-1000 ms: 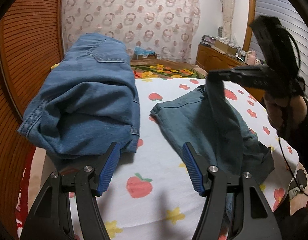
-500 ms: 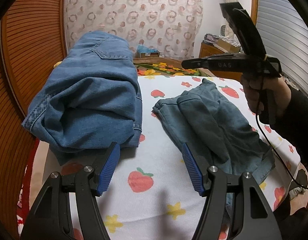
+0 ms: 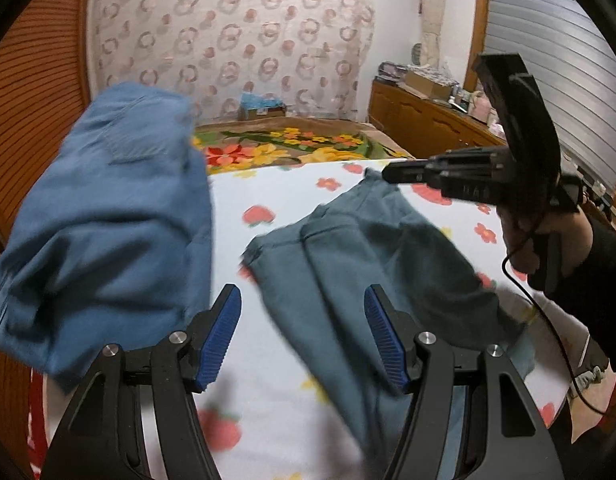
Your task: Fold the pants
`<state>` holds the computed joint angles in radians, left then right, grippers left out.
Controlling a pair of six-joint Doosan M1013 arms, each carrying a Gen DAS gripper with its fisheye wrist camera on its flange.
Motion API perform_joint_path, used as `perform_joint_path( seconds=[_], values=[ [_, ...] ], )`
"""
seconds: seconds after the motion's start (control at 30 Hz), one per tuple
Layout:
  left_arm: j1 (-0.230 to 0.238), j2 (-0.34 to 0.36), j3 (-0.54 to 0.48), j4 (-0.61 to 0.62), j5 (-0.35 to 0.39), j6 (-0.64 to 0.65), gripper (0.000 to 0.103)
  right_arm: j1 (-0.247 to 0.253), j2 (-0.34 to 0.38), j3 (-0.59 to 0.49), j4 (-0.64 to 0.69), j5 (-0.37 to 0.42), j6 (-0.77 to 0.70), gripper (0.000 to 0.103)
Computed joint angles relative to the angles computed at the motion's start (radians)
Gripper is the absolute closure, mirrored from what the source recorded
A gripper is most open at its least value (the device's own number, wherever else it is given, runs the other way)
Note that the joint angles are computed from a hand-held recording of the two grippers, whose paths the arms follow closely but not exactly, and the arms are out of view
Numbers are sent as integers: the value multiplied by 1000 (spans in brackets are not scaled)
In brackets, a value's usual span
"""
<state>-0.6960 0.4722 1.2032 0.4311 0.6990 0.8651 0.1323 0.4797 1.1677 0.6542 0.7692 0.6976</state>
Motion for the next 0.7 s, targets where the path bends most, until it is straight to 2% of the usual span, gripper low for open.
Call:
perform_joint_path(
  seconds=[0.13, 0.33, 0.5, 0.7],
  values=[
    [7, 48, -79, -78, 22, 98, 44, -6, 5, -6, -18, 12, 27, 94],
    [16, 131, -211, -178, 105, 207, 53, -12, 22, -27, -57, 56, 56, 77],
    [22, 197, -316, -225, 193, 264, 56, -16, 44, -54, -82, 92, 76, 74],
    [29, 253, -405, -245, 292, 306, 68, -19, 49, -64, -81, 106, 69, 73]
  ],
)
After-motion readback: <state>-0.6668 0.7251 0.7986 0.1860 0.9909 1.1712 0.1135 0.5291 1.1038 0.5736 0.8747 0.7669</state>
